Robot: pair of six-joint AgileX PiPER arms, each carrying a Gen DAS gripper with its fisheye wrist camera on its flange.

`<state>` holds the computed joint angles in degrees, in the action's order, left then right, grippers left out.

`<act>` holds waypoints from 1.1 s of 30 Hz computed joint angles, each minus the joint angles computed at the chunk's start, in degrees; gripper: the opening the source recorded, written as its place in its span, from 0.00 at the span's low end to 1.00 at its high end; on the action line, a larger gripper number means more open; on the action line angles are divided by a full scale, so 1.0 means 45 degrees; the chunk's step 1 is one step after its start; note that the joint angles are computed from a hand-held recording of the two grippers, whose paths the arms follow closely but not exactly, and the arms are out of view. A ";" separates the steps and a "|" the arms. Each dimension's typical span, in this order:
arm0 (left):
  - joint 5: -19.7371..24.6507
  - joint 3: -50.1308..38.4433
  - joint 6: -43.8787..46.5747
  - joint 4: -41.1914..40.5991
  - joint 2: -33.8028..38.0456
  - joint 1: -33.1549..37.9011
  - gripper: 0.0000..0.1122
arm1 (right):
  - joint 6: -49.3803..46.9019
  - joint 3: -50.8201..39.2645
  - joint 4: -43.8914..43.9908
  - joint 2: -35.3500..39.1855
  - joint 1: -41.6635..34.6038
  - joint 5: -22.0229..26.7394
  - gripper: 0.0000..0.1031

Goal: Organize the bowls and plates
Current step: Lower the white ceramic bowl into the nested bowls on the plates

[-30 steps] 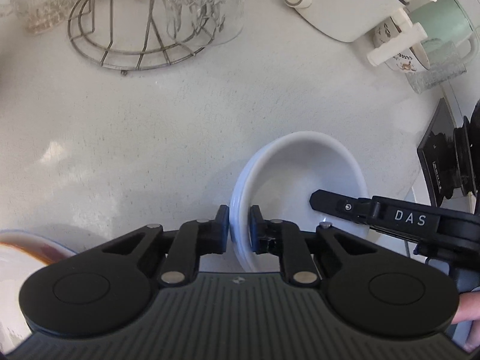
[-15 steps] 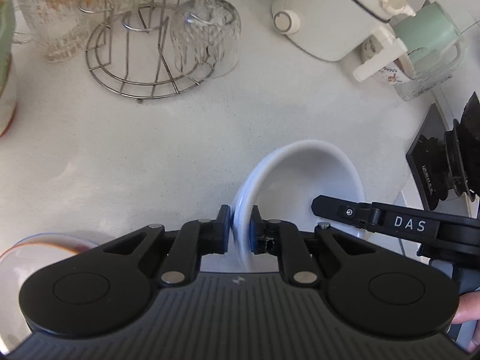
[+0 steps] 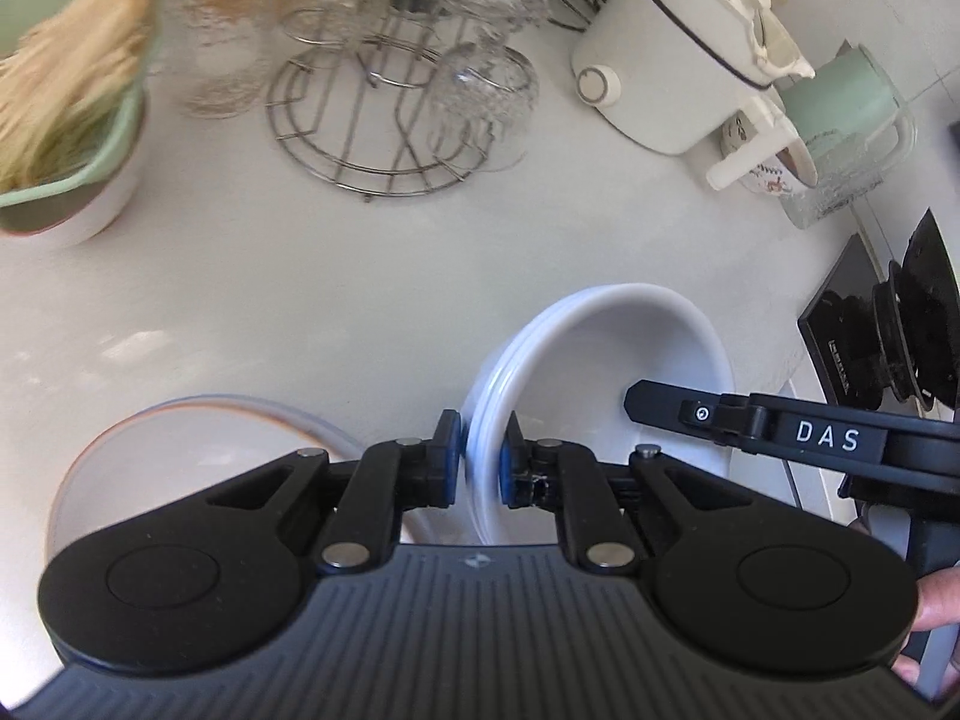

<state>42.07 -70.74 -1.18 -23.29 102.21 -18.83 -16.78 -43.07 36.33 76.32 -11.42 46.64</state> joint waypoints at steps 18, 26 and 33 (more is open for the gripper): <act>-0.0831 0.4239 0.0029 0.0151 -0.4064 0.2462 0.14 | 0.0742 -0.0745 0.0318 0.0288 0.3700 0.0234 0.20; -0.1129 0.6351 0.0095 -0.0402 -0.5432 0.3604 0.14 | 0.1160 -0.0370 0.0267 0.0574 0.5481 -0.0034 0.20; -0.1679 0.7324 0.1100 -0.1027 -0.5567 0.4262 0.15 | 0.1831 0.0046 0.0018 0.0919 0.6678 -0.1165 0.20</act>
<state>34.52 -37.79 3.76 -27.91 77.16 0.35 -8.54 -42.86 36.42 80.46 18.63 41.39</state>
